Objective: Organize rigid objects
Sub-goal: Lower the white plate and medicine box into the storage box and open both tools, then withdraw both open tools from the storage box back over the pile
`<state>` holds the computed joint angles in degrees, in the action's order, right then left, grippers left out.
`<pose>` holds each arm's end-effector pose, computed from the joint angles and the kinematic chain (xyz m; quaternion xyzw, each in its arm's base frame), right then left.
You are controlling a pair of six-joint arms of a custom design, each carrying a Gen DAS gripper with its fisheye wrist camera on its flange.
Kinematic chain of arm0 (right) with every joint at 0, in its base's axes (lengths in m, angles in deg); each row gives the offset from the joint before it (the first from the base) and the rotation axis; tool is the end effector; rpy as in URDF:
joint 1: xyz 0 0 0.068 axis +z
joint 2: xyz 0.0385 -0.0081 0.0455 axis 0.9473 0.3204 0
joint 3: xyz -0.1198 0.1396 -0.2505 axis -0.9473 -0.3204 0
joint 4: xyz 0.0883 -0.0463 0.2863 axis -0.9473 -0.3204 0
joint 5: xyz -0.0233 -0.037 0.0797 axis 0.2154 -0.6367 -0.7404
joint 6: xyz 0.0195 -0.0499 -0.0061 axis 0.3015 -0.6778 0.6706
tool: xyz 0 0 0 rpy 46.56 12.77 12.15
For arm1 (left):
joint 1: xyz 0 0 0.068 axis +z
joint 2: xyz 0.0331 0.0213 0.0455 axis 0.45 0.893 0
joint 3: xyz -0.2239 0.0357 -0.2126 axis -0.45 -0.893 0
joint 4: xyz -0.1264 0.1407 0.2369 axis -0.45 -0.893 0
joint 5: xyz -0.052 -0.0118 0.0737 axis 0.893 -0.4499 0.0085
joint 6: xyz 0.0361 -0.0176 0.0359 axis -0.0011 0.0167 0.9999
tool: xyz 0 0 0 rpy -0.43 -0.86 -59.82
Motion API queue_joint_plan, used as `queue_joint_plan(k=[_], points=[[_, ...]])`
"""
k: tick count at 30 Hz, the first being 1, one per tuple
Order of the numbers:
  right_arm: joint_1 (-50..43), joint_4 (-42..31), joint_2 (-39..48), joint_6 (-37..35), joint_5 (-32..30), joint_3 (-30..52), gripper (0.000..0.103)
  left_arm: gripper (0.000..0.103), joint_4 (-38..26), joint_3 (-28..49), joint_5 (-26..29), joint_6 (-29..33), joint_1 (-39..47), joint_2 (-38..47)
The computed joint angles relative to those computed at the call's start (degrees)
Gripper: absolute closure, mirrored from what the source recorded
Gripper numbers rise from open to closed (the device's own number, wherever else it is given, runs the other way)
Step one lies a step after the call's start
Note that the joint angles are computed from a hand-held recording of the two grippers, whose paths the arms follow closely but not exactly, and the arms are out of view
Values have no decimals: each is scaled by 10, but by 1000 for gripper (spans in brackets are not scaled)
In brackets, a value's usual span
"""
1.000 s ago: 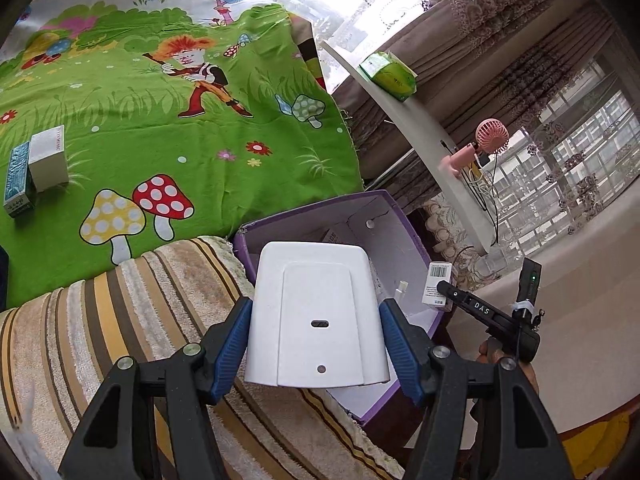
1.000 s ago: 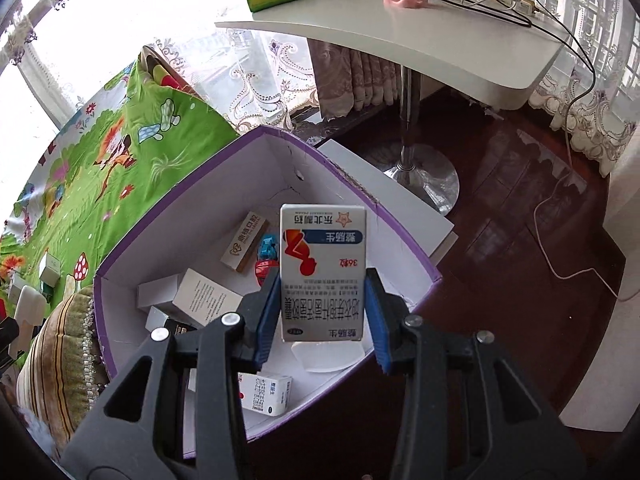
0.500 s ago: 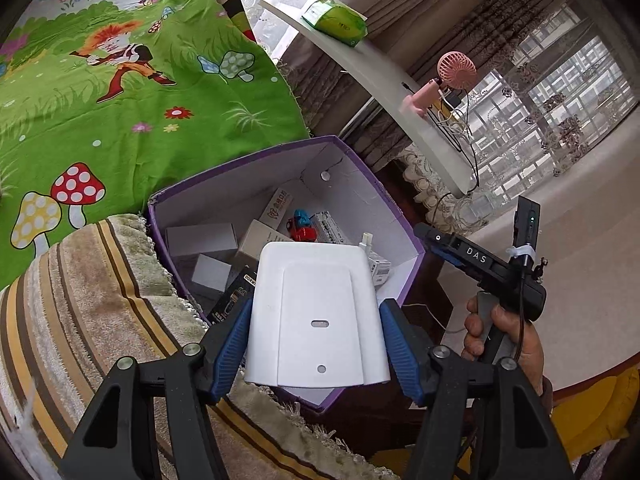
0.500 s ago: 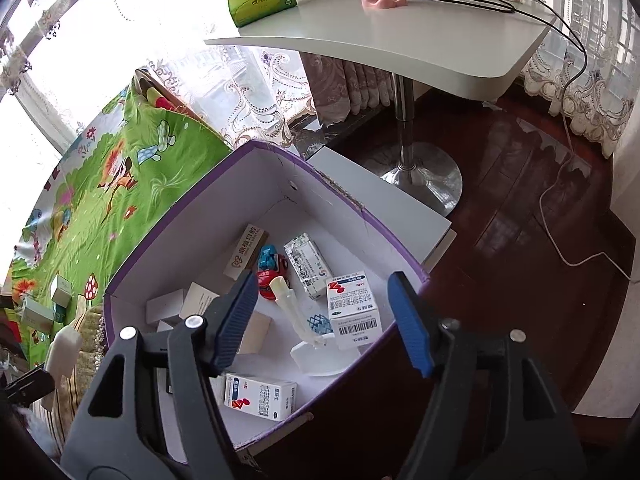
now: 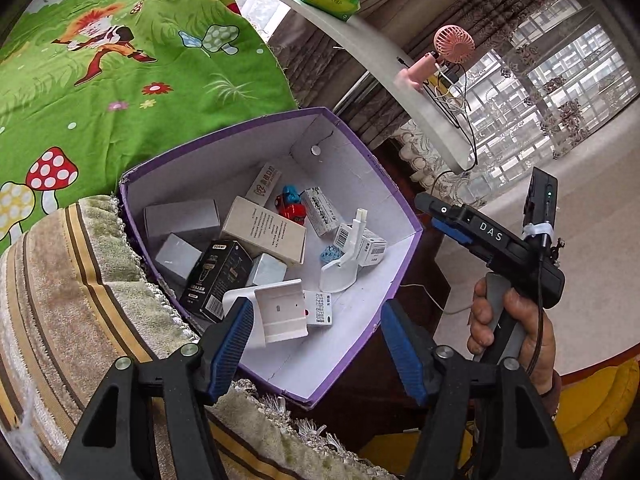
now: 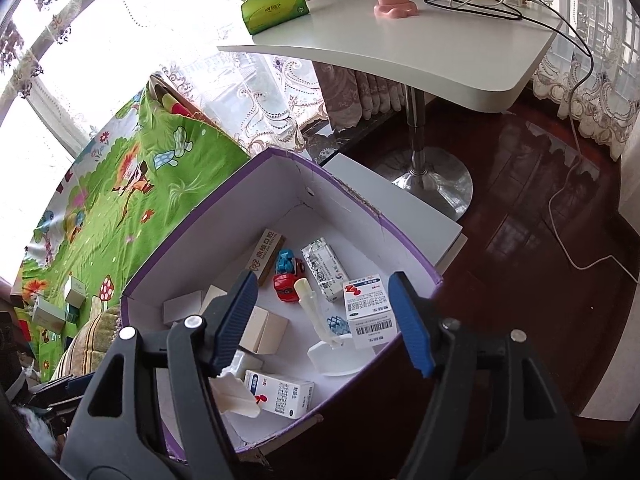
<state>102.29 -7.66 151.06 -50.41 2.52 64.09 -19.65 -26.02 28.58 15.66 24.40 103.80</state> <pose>0.3465 0.2091 0.2715 -0.0466 0.9454 0.1634 0.2780 0.2134 -0.0254 0.2672 -0.0591 0.9358 -0.2722 0.2161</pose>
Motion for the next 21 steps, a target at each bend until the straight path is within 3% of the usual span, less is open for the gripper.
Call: queue_joint_plan(k=[12, 21], points=[[27, -2, 5, -8, -1, 13, 32, 36, -13, -8, 25, 23, 75, -26], [80, -9, 29, -24, -5, 48, 32, 36, -55, -4, 60, 94, 221, -47]])
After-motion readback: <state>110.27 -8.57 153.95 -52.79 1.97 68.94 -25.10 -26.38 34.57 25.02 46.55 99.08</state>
